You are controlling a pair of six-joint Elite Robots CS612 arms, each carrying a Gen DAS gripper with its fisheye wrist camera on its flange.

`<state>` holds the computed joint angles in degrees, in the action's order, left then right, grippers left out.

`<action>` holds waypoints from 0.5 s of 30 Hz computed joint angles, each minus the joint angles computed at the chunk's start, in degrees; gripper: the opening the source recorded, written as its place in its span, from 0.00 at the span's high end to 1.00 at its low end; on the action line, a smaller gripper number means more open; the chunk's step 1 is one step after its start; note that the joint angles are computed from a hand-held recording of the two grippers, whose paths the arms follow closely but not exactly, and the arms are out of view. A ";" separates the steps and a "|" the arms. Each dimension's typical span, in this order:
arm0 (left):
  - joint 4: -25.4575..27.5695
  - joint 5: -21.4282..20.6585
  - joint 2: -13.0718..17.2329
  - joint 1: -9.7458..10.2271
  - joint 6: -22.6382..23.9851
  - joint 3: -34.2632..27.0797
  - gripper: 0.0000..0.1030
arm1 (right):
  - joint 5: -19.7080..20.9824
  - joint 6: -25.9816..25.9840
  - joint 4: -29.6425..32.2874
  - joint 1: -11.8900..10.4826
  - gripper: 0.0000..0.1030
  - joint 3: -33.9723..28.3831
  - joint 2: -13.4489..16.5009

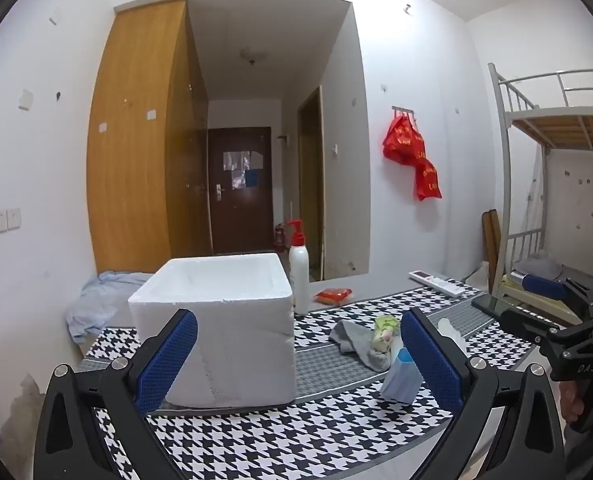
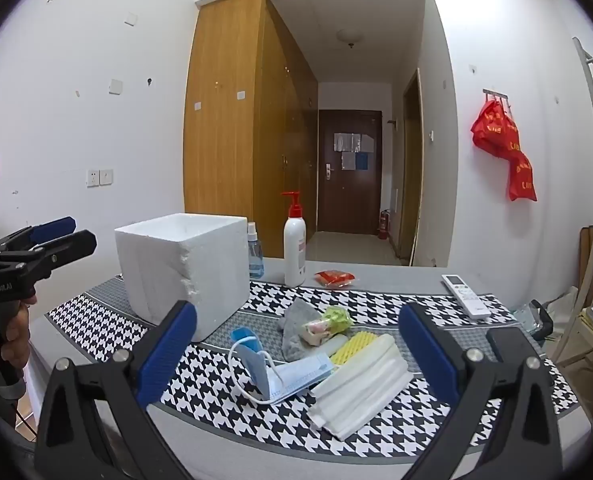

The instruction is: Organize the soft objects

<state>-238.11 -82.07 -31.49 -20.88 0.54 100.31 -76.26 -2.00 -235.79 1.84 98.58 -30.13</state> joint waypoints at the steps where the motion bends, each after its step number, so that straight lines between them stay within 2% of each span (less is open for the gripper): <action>1: -0.08 -0.05 -0.05 -0.03 0.02 0.04 0.01 | 0.00 -0.06 0.11 0.00 0.01 -0.02 -0.01; 15: 0.99 -0.10 0.04 0.14 -2.03 -0.08 0.01 | -0.26 -0.01 0.59 -0.05 0.01 0.50 -0.54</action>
<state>-237.12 -82.17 -31.45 -20.74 -1.49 100.23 -76.51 -2.01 -235.21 1.79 99.08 -30.66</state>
